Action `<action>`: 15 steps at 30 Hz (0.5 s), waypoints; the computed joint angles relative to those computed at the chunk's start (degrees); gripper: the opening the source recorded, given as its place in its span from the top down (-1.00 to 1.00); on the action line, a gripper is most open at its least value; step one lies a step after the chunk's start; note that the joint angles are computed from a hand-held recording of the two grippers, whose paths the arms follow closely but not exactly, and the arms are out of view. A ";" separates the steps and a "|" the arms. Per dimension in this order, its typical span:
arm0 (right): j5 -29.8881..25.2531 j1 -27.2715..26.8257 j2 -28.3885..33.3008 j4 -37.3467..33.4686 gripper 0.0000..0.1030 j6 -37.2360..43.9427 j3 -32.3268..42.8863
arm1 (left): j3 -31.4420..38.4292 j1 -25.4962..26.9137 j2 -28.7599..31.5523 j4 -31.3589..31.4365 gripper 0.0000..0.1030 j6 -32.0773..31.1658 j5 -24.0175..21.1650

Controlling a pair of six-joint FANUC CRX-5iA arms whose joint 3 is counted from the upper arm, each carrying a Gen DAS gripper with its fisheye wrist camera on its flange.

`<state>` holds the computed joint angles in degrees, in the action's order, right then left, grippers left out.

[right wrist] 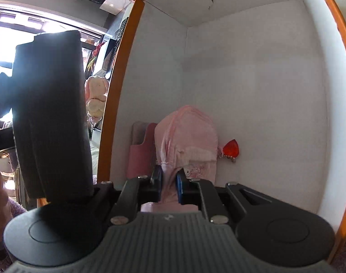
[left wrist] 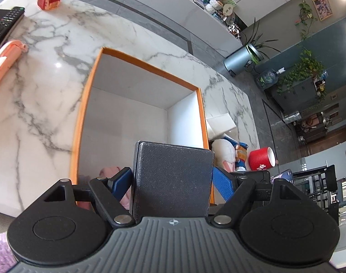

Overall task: Organize objects
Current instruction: 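Lift and carry the pink backpack and black case over the orange box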

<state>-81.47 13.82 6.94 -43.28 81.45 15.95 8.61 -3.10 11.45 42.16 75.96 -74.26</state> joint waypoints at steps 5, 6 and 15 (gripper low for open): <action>0.68 3.12 -1.14 4.63 0.51 5.46 0.56 | -0.83 -0.98 1.19 1.92 -0.75 0.02 0.11; 0.47 3.52 -1.28 5.15 0.38 6.70 0.71 | -1.03 -1.04 1.43 2.54 -0.75 0.02 0.07; -0.17 5.46 -2.69 7.48 0.05 13.66 0.67 | -2.13 -1.97 4.62 7.29 -0.76 1.38 -0.94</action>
